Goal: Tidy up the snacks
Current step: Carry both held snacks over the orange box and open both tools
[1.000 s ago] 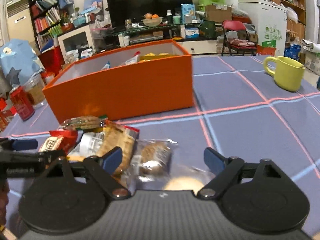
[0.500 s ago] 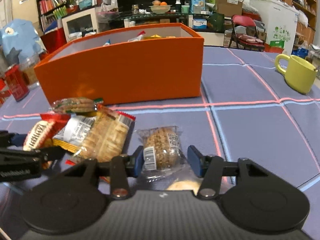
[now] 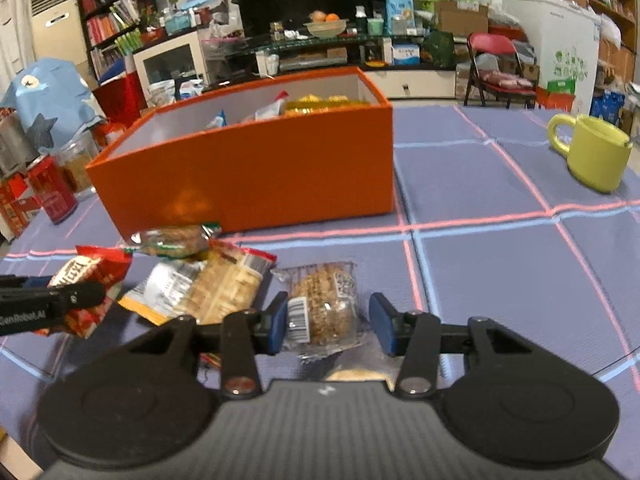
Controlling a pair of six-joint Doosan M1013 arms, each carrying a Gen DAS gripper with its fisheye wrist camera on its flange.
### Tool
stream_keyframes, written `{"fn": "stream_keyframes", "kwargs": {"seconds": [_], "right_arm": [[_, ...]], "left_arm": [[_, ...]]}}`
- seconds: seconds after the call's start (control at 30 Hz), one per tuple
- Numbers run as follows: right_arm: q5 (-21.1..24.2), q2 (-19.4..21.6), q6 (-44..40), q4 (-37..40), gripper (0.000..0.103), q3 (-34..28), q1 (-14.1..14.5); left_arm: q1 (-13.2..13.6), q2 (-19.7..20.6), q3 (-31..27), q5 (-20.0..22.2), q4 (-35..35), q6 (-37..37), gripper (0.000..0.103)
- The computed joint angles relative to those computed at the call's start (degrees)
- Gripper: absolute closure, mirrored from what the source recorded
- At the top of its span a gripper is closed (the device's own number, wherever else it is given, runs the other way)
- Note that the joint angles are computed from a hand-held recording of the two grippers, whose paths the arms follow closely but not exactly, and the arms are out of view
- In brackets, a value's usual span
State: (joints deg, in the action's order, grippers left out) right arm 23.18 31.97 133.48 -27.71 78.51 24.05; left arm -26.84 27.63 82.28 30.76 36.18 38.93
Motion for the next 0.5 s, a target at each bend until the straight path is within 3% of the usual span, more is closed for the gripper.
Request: {"fn": "stream_keyframes", "kwargs": {"seconds": [0.2, 0.37, 0.5], "right_arm": [[-3.49, -2.01, -2.48, -0.83, 0.054, 1.71, 0.19], [-5.83, -3.35, -11.77, 5.48, 0.054, 2.07, -0.19], [-6.80, -3.63, -19.32, 11.18, 0.054, 1.24, -0.67]], "left_arm": [[-1.10, -1.46, 1.58, 1.04, 7.47, -7.40, 0.083], [-2.13, -2.72, 3.02, 0.80, 15.43, -15.62, 0.083], [-2.82, -2.44, 2.33, 2.69, 17.16, -16.64, 0.083]]}}
